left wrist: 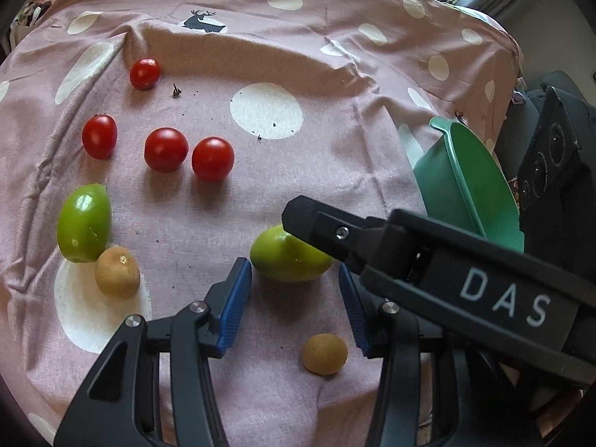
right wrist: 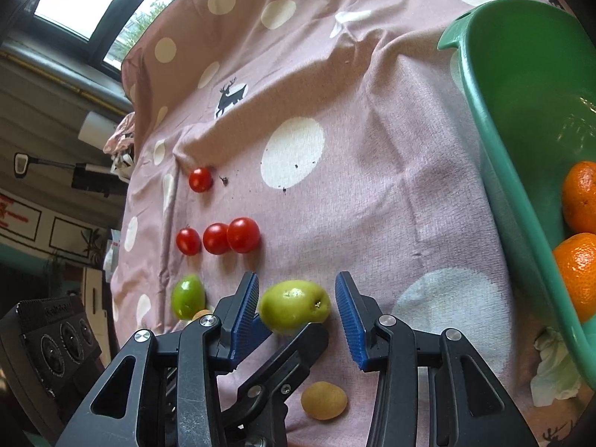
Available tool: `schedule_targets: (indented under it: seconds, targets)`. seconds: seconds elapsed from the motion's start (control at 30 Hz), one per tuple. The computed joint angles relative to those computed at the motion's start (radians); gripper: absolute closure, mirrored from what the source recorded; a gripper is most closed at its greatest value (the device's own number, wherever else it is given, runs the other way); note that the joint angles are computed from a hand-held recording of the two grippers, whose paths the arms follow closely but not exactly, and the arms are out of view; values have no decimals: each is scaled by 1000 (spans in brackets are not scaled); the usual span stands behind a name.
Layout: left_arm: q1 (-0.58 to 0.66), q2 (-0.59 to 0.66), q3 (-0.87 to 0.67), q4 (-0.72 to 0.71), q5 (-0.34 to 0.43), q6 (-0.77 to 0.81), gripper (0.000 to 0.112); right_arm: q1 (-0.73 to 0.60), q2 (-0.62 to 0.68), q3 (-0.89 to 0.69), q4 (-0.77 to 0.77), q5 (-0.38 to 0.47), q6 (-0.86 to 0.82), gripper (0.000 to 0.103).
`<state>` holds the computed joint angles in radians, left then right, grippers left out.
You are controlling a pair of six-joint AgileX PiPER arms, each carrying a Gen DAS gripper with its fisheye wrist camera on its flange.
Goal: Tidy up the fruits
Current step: 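Carry the held lime with the right gripper over the green bowl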
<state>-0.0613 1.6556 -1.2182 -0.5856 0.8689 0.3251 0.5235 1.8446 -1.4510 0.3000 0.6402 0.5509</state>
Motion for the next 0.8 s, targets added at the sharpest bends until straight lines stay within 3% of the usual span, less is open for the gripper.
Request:
schedule_targets:
  seconds: [0.2, 0.5, 0.8]
  targets:
    - [2, 7, 4, -20, -6, 10, 70, 2, 18, -14, 8, 11, -16, 59]
    - [-3, -28, 27, -26, -39, 21, 70, 8, 12, -6, 0, -11, -14, 61]
    - [-12, -125, 53, -36, -89, 50, 69, 53, -74, 25, -142, -60, 83, 60]
